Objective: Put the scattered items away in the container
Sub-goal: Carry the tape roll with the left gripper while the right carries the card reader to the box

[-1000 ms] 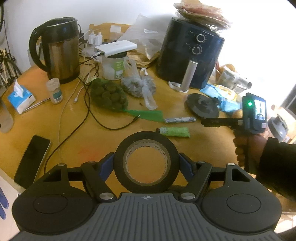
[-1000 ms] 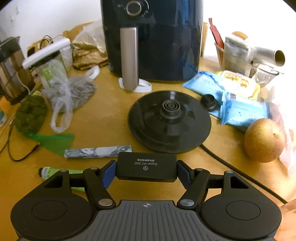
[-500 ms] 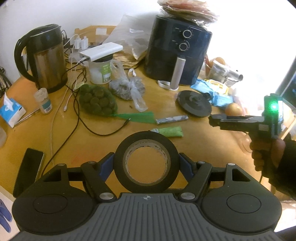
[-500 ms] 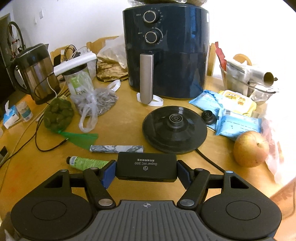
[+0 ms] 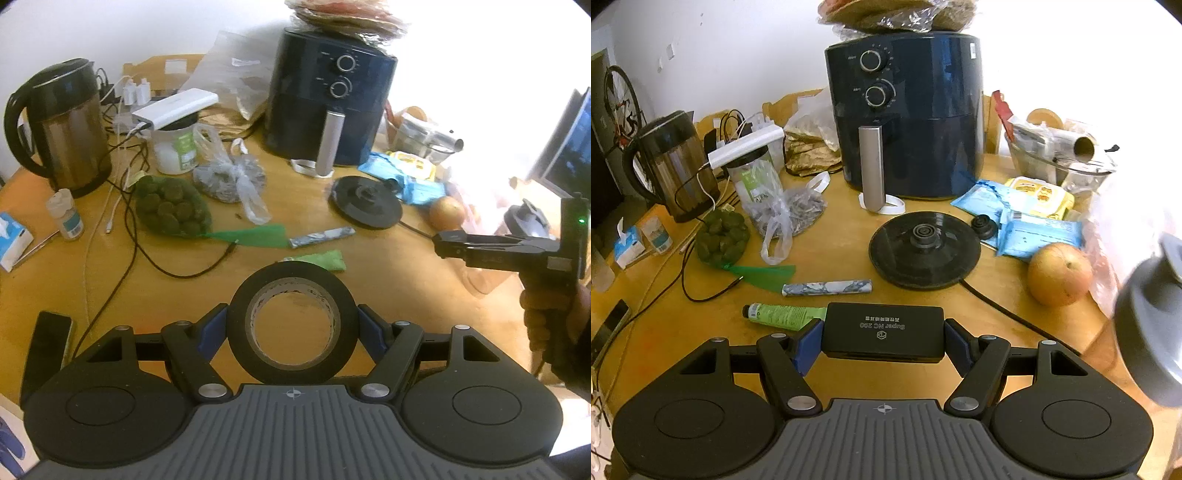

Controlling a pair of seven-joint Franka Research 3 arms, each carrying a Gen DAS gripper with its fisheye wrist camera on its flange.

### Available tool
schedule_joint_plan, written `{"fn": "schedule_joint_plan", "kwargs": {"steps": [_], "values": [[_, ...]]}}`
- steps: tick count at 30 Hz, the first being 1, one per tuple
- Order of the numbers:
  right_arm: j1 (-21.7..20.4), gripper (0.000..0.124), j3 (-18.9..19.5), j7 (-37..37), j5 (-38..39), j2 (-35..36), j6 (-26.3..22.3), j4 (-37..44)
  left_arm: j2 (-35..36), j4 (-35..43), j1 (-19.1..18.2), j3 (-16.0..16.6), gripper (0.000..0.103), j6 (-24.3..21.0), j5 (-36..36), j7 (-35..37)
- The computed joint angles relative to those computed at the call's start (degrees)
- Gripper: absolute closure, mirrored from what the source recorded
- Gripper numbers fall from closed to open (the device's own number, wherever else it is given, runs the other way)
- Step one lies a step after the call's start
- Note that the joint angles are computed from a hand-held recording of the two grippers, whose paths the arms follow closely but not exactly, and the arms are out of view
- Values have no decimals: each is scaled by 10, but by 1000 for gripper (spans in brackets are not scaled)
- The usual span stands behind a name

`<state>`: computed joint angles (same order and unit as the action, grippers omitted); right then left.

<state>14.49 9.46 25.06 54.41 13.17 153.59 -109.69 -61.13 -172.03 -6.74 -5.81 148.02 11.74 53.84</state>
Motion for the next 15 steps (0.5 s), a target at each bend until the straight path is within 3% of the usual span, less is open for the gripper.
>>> {"fn": "schedule_joint_plan", "kwargs": {"steps": [15], "values": [[5, 52, -32, -35, 59, -102, -33, -97, 14, -3, -43, 31, 31, 35, -35, 49]]}}
